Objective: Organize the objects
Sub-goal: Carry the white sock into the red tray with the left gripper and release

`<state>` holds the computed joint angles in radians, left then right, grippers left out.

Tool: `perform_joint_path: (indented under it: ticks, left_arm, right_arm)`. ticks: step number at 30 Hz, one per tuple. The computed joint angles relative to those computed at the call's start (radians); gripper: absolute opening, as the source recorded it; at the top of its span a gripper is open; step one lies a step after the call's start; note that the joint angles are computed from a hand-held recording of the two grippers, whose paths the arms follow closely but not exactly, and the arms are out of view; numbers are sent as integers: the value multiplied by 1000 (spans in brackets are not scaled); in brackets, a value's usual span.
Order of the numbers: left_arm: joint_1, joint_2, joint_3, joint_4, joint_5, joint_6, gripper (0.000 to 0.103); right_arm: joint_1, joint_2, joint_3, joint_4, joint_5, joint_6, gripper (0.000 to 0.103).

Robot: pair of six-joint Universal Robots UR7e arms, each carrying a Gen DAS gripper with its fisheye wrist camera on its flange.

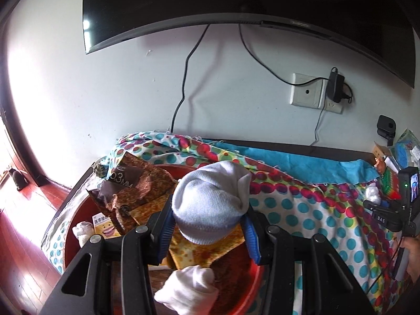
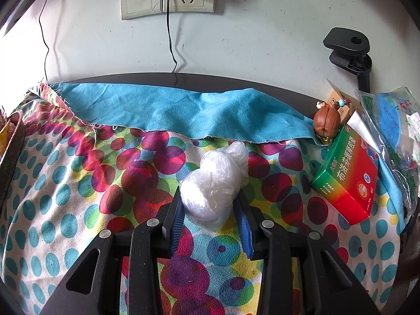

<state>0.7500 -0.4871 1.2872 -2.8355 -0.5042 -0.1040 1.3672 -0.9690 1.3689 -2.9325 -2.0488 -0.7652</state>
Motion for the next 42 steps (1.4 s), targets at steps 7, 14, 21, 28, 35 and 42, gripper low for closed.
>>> perform_joint_path:
  ticks: [7, 14, 21, 28, 35, 42]
  left_arm:
    - [25, -27, 10, 33, 23, -14, 47]
    - [49, -53, 25, 75, 15, -39, 47]
    - [66, -70, 40, 82, 10, -20, 47]
    - [89, -77, 45, 117, -4, -22, 47]
    - [103, -71, 45, 140, -21, 14, 48]
    - [115, -68, 50, 126, -40, 65, 49]
  right_arm:
    - [0, 0, 0, 0, 0, 2, 35]
    - [1, 2, 0, -4, -4, -2, 35]
    - [1, 3, -1, -5, -4, -2, 35]
    - [2, 3, -1, -5, -4, -2, 35]
    - [2, 3, -1, -6, -5, -4, 35]
    - [2, 4, -3, -5, -5, -4, 35]
